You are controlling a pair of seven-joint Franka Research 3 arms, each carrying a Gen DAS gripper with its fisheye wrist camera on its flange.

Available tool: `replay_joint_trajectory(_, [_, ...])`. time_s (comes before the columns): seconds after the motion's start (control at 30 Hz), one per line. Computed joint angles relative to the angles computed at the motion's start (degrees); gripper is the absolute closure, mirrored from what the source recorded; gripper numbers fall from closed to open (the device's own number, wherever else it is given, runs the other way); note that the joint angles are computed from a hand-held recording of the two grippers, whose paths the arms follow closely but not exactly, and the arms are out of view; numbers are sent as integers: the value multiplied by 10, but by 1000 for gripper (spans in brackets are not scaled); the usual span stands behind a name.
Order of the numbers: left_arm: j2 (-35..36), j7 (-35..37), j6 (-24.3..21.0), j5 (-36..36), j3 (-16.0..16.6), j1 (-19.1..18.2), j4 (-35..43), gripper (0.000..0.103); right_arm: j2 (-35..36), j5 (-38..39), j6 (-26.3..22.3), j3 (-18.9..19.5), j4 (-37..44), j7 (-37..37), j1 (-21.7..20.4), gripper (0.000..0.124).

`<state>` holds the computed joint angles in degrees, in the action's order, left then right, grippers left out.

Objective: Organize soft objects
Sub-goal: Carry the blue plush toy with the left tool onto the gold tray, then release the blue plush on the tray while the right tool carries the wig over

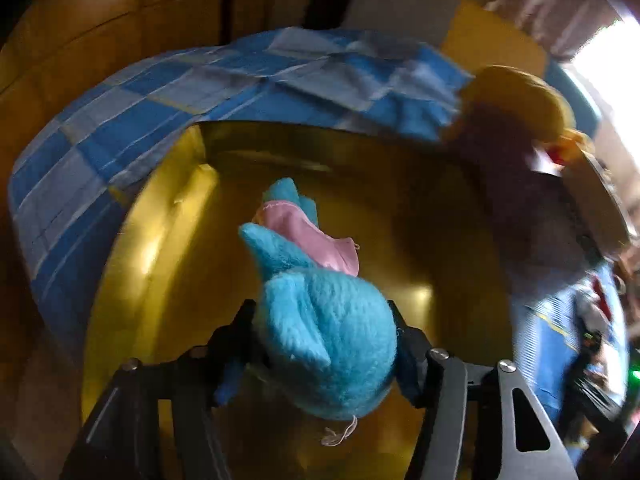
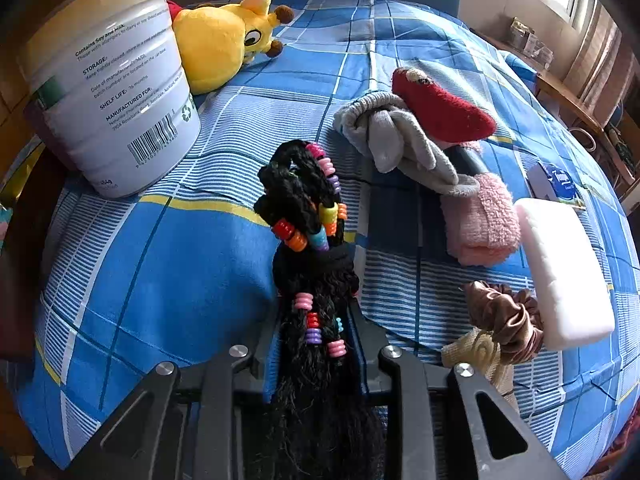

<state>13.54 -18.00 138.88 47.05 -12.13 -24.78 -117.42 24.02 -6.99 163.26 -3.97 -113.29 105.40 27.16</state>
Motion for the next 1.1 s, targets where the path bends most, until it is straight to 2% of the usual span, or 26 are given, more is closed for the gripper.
replay_joint_trajectory(0.13, [-3, -2, -37, -5, 1, 1, -8, 32, -1, 8, -1, 3, 1, -3, -6, 96])
replay_joint_trajectory(0.23, [-19, -28, -52, 16, -1, -5, -23, 20, 2, 17, -1, 4, 7, 0, -10, 97])
replay_joint_trajectory(0.3, [-30, -35, -83, 37, -9, -15, -23, 20, 4, 20, 0, 1, 9, 8, -8, 98])
replay_joint_trajectory(0.4, [-36, -37, -108, 62, -19, -23, -19, 16, 6, 21, 3, -4, 13, 24, -3, 100])
replay_joint_trajectory(0.77, [-53, -37, -100, 102, -38, -31, -15, 15, 8, 28, 23, -5, 40, 41, 2, 101])
replay_joint_trajectory(0.93, [-53, -38, -95, 106, -40, -34, -13, 15, 6, 24, 41, -12, 68, 48, 11, 101])
replay_joint_trajectory(1.1, [-53, -36, -95, 107, -42, -37, -11, 15, -3, 30, 74, -2, 91, 32, 13, 101])
